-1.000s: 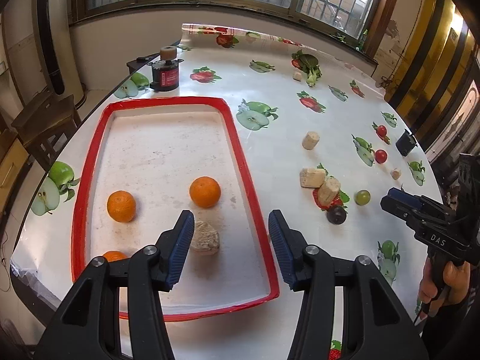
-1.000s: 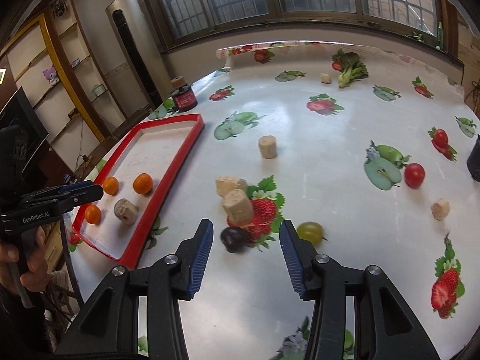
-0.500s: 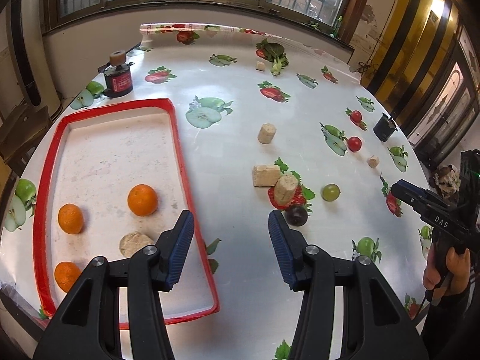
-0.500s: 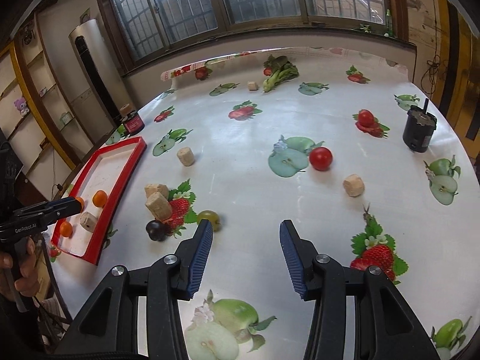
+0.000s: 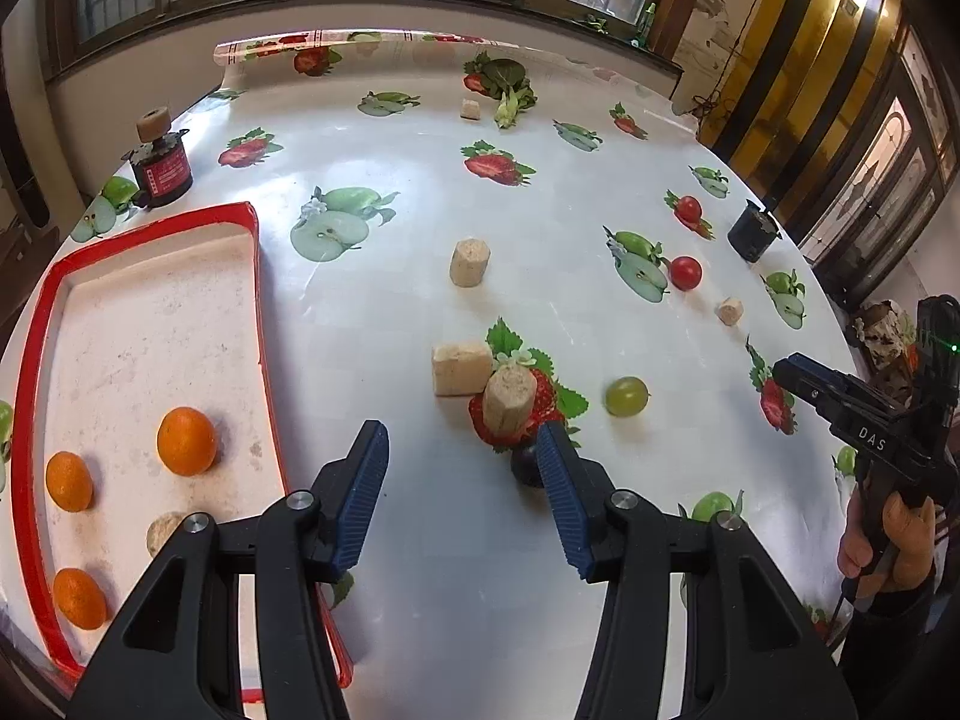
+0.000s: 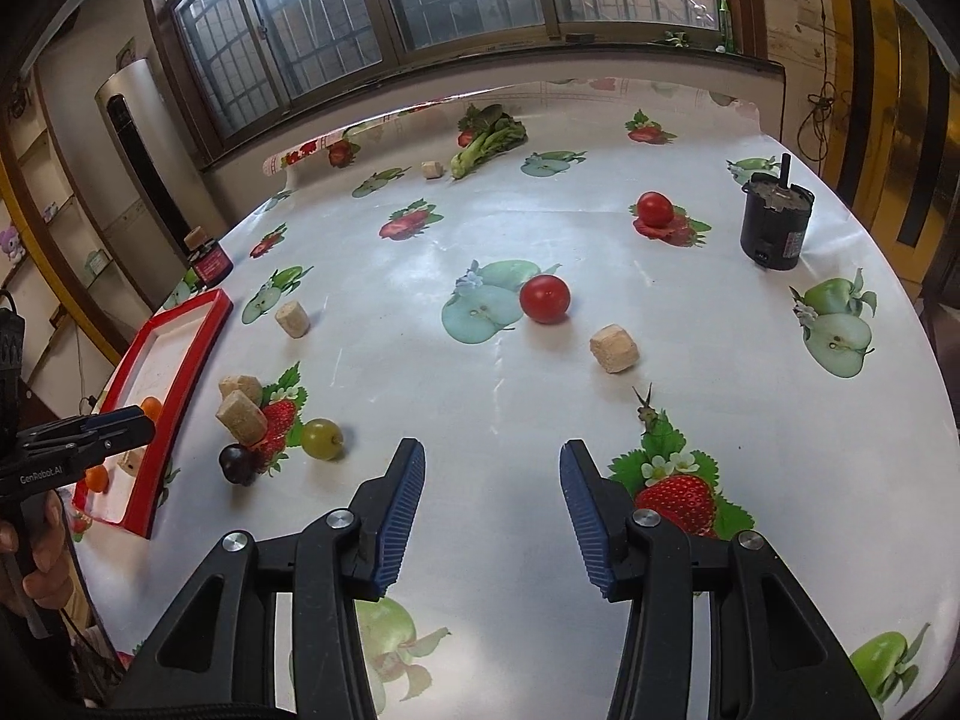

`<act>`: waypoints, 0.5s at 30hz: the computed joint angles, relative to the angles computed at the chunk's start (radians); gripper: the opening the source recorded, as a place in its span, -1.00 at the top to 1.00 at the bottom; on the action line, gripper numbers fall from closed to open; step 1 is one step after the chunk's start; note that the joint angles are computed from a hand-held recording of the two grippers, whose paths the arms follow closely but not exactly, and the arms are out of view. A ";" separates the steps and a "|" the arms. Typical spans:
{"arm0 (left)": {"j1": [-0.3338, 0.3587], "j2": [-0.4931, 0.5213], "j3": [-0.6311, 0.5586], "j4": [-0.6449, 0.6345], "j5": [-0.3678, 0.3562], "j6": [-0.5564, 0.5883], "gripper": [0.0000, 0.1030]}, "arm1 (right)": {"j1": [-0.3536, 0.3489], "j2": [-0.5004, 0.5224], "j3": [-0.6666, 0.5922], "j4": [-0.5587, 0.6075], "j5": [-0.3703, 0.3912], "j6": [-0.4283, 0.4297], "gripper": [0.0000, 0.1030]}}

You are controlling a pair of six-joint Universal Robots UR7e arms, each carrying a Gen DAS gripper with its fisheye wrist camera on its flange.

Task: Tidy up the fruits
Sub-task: 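Grasp a round beige cake with the left tool while the right tool grasps a beige cube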

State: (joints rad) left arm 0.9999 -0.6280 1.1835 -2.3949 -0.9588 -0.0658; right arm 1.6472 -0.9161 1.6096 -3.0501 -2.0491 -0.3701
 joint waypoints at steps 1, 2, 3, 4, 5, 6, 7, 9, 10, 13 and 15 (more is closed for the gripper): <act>0.002 0.012 -0.022 0.005 -0.003 0.002 0.03 | -0.001 0.006 -0.008 -0.004 -0.007 -0.005 0.04; 0.003 0.026 -0.044 0.012 -0.002 0.002 0.03 | -0.003 0.012 -0.018 -0.009 -0.014 -0.011 0.04; 0.004 0.041 -0.071 0.028 0.003 -0.003 0.03 | -0.005 0.018 -0.027 -0.010 -0.018 -0.015 0.04; 0.006 0.055 -0.097 0.040 0.003 -0.001 0.03 | -0.008 0.023 -0.036 -0.011 -0.020 -0.015 0.04; 0.008 0.071 -0.122 0.050 0.003 0.005 0.03 | -0.012 0.027 -0.045 -0.008 -0.020 -0.014 0.04; 0.009 0.087 -0.148 0.062 0.008 0.011 0.03 | -0.016 0.031 -0.054 -0.005 -0.021 -0.013 0.04; 0.010 0.104 -0.174 0.073 0.015 0.018 0.03 | -0.020 0.035 -0.064 -0.004 -0.022 -0.012 0.04; 0.014 0.141 -0.232 0.101 0.025 0.029 0.03 | -0.027 0.046 -0.089 0.009 -0.031 -0.007 0.04; 0.017 0.162 -0.265 0.118 0.030 0.031 0.03 | -0.031 0.053 -0.104 0.018 -0.034 -0.003 0.04; 0.026 0.230 -0.380 0.171 0.043 0.031 0.04 | -0.041 0.080 -0.158 0.043 -0.048 -0.005 0.04; 0.033 0.282 -0.469 0.218 0.044 0.029 0.04 | -0.044 0.105 -0.199 0.052 -0.068 -0.016 0.04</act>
State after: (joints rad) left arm 1.0331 -0.3462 0.7149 -2.1772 -0.9144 -0.0367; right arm 1.6028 -0.8107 1.4108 -2.9980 -2.1169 -0.3866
